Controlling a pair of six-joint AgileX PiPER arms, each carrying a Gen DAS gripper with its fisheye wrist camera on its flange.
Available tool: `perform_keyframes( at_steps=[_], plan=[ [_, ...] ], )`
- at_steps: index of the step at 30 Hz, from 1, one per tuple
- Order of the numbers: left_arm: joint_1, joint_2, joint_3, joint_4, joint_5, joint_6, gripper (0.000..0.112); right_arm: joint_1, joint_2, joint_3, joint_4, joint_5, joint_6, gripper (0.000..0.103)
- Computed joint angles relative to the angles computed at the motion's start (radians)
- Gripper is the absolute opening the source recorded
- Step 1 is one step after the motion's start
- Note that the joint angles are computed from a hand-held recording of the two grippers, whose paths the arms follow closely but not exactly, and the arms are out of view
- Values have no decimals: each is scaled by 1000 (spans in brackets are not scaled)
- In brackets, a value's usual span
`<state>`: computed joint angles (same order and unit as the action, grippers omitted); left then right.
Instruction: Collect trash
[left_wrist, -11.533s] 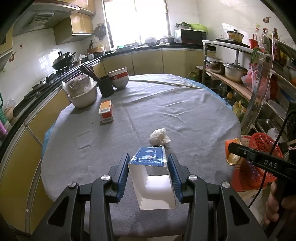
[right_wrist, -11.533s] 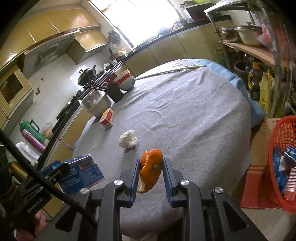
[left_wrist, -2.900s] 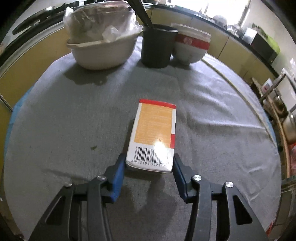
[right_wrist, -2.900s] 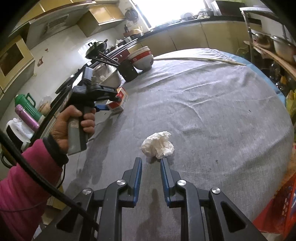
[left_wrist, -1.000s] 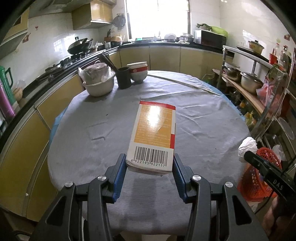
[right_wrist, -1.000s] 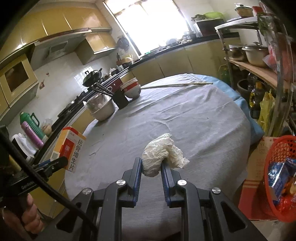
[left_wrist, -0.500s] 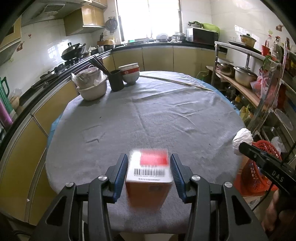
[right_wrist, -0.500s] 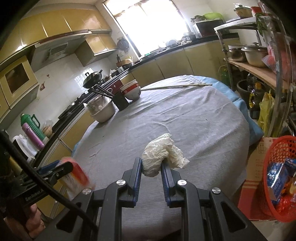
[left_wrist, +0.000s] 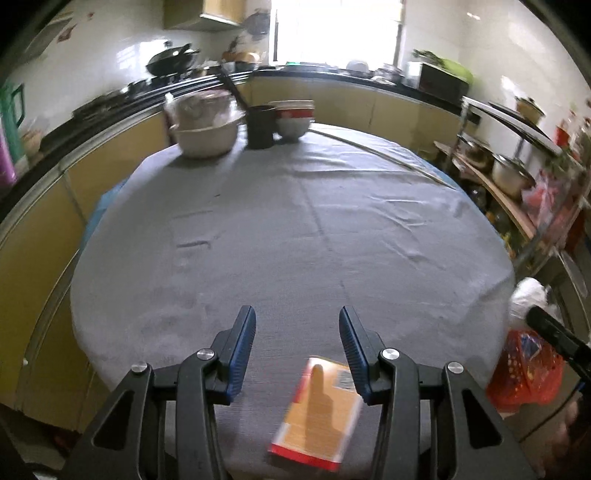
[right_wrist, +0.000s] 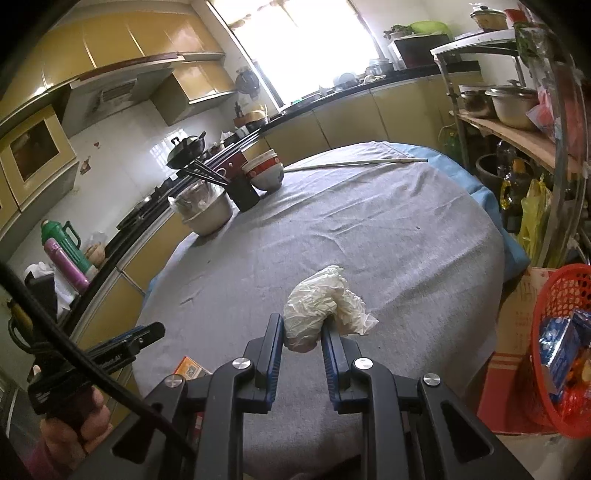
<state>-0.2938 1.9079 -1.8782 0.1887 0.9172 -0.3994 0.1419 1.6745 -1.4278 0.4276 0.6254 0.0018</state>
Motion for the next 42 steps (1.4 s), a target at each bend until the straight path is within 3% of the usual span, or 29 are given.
perform_keyframes(
  at_steps=[6, 16, 20, 42],
  plan=[
    [56, -44, 64, -34, -52, 35, 49, 0, 4, 4, 11, 4, -4, 22],
    [64, -75, 155, -183, -5, 166, 62, 8, 15, -6, 20, 13, -15, 22],
    [34, -37, 135, -201, 53, 183, 63, 9, 23, -8, 34, 20, -28, 22],
    [20, 0, 104, -242, 90, 199, 63, 59, 53, 2, 75, 51, -85, 23]
  ],
)
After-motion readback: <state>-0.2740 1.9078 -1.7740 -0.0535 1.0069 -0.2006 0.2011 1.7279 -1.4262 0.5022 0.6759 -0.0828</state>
